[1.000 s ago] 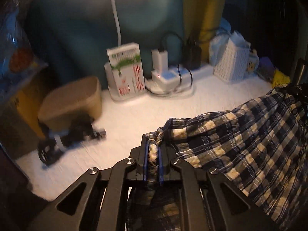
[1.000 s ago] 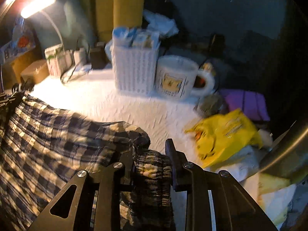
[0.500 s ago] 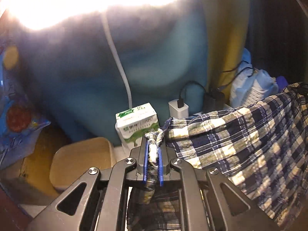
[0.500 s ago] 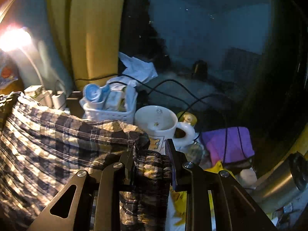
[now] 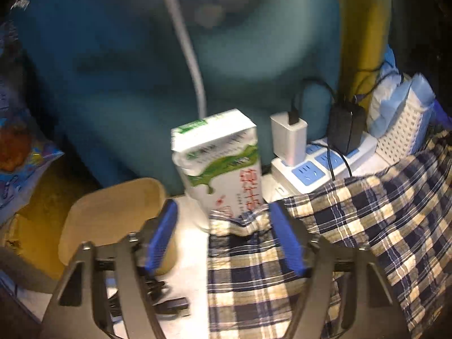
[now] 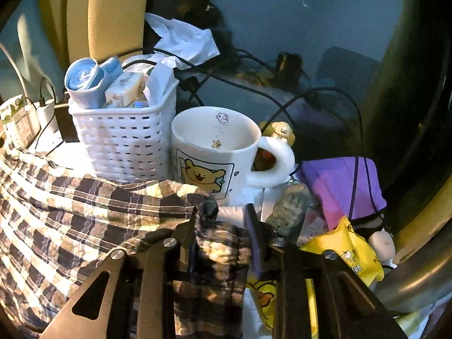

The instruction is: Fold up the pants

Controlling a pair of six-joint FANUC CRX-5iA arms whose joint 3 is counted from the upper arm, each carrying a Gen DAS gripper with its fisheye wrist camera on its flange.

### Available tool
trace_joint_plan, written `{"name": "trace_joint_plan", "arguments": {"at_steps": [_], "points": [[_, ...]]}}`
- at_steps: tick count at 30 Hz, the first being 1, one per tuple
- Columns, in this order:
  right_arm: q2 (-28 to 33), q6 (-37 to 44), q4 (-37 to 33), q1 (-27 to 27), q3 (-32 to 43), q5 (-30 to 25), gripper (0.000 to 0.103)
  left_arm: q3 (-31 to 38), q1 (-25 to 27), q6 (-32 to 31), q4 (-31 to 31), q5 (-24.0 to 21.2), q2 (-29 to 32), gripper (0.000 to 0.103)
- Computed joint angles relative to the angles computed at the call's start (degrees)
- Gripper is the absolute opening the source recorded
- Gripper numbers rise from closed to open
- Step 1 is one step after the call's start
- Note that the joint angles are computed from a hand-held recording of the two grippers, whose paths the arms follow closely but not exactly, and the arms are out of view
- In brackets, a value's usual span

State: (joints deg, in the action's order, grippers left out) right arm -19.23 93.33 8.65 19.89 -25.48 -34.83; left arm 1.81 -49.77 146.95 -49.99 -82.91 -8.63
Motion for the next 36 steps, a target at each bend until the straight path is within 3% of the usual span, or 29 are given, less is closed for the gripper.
{"name": "trace_joint_plan", "arguments": {"at_steps": [2,4,9,15,19,23,29,33,35,36], "points": [[-0.8,1.0,-1.3,-0.4,0.3,-0.1,0.073,0.6,-1.9,-0.2,-0.8,-2.4,-0.7,0.073],[-2.4,4.2,-4.8,-1.2,0.9,-0.6,0.082,0.6,-3.8,-0.4,-0.4,-3.9,-1.7,0.073],[-8.8,10.1,-9.0,-2.3,0.4,-3.7,0.082,0.6,-10.6,1.6,0.8,-9.1,-3.9,0.073],[-16.2,15.9,-14.7,-6.0,-1.0,-10.8,0.082,-0.8,-20.1,12.8,3.2,-13.9,-6.2,0.073],[-20.2,21.1,-19.9,-11.6,-1.6,-16.7,0.082,-2.0,-25.6,20.5,4.7,-15.3,-5.4,0.074],[-21.4,29.4,-27.8,-21.1,-0.7,-23.7,0.082,-4.5,-28.4,26.9,8.9,-14.0,-4.7,0.077],[-18.1,42.0,-39.6,-38.8,2.1,-35.1,0.082,-6.5,-30.8,33.1,13.3,-11.6,-3.6,0.077],[-17.1,46.5,-42.5,-44.4,2.3,-38.9,0.082,-5.6,-32.6,33.1,12.8,-12.4,-1.9,0.077],[-16.4,49.3,-44.8,-47.1,2.6,-41.1,0.082,-5.0,-32.7,32.1,12.8,-12.7,-0.9,0.066],[-16.4,49.9,-45.2,-47.5,2.3,-41.7,0.082,-5.0,-32.7,31.9,12.8,-12.7,-0.7,0.046]]}}
